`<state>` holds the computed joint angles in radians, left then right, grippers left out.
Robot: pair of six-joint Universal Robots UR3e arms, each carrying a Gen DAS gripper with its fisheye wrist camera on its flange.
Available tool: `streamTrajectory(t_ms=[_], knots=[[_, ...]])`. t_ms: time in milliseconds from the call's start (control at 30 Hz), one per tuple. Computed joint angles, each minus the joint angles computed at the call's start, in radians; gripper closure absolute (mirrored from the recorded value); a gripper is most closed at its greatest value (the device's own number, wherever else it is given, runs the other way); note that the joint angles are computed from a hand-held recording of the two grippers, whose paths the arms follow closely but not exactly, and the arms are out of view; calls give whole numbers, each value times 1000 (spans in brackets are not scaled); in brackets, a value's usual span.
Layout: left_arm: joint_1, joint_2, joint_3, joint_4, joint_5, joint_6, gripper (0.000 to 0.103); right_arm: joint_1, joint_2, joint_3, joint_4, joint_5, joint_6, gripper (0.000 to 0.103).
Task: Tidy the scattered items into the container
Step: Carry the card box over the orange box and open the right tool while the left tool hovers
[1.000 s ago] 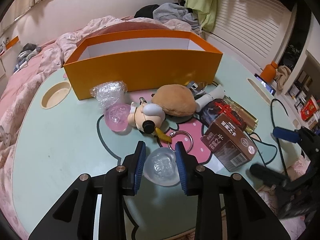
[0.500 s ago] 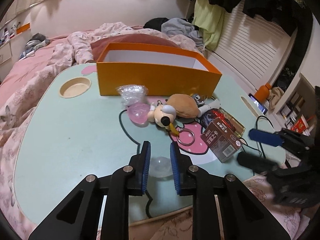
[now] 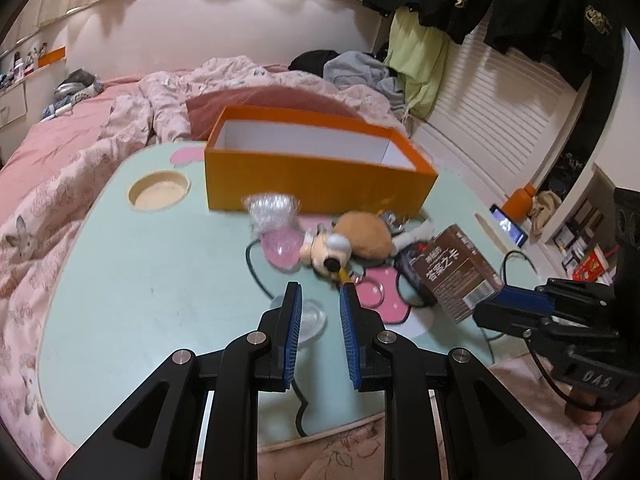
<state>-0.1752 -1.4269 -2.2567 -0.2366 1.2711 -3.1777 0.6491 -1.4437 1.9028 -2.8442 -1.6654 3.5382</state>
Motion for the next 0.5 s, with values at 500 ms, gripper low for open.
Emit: streamTrajectory(t_ms=[500], knots=[[49,-507,858,-405,-73,83,87,-337,233,-424,209,221,11,85]])
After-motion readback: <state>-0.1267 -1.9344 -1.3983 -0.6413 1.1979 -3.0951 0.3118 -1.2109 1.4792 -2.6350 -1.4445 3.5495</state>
